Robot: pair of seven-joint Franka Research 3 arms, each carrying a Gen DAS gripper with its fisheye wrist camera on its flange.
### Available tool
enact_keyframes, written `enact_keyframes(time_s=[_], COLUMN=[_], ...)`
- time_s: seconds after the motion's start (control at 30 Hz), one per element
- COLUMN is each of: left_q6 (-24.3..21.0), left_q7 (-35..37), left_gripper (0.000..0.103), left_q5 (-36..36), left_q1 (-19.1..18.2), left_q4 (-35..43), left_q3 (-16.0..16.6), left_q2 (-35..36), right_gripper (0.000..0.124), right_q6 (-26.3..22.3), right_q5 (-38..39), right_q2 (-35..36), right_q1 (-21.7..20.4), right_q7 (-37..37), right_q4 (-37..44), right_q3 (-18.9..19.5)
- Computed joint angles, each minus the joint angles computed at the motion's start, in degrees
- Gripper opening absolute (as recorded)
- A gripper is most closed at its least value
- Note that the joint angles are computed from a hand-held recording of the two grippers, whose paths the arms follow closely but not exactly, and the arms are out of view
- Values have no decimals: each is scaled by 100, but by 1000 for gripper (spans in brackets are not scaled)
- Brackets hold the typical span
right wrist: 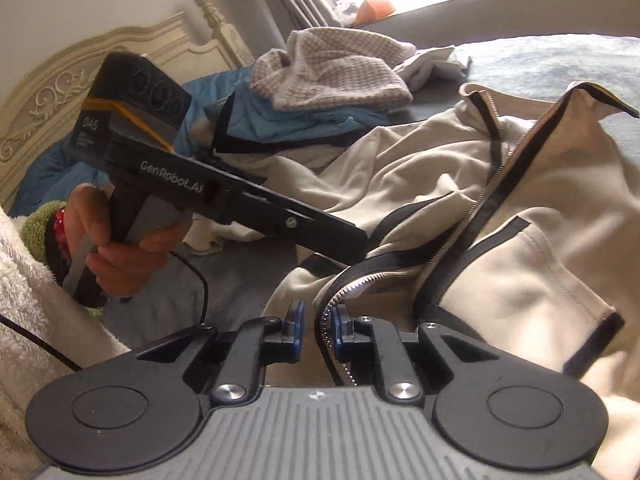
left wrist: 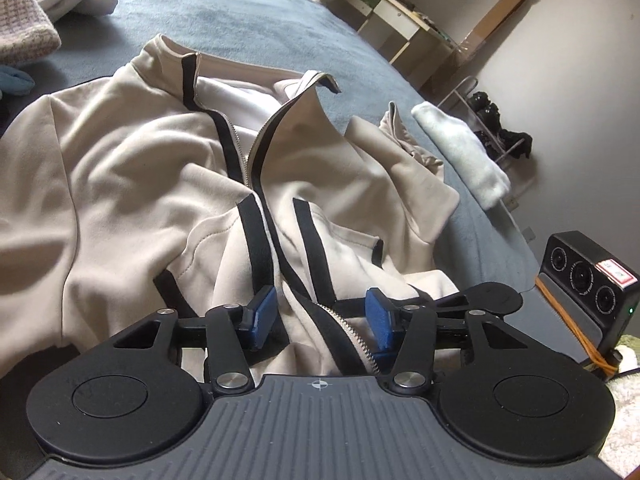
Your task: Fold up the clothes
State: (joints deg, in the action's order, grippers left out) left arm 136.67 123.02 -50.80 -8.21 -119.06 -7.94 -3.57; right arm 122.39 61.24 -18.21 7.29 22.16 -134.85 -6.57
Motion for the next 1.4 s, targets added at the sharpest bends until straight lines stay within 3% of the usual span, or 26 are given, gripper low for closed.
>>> enact_keyframes(time_s=[0.33, 0.43, 0.63, 0.77, 0.9, 1.0, 1.23, 1.4], left_q6=[-208, -164, -109, -94, -58, -24, 182, 286], left_q7=[-619, -716, -815, -753, -715, -706, -777, -928], left_gripper=[53, 47, 40, 39, 39, 38, 38, 38], left_q5=[842, 1066, 1220, 1124, 1153, 1208, 1284, 1249], left_q1=[101, 111, 161, 189, 185, 175, 140, 136], left_q4=[53, 17, -34, -68, -95, -108, -219, -238], left_q3=[-44, -69, -79, -76, -84, -85, -85, -84], left_q2=[170, 225, 285, 274, 252, 235, 195, 255], right_gripper=[15, 15, 29, 33, 33, 34, 34, 34], right_q6=[-76, 95, 28, 633, 1665, 2139, 2905, 3095], right_q5=[178, 152, -447, -594, -871, -1178, -2481, -2824], right_q2=[2, -48, -61, -76, 100, 306, 737, 804], right_q1=[244, 264, 158, 88, 161, 314, 457, 540], right_q7=[-432, -411, 12, 222, 632, 776, 1367, 1749], right_q4=[-117, -161, 40, 93, 131, 191, 183, 82], right_q3=[142, 202, 157, 201, 429, 530, 779, 752])
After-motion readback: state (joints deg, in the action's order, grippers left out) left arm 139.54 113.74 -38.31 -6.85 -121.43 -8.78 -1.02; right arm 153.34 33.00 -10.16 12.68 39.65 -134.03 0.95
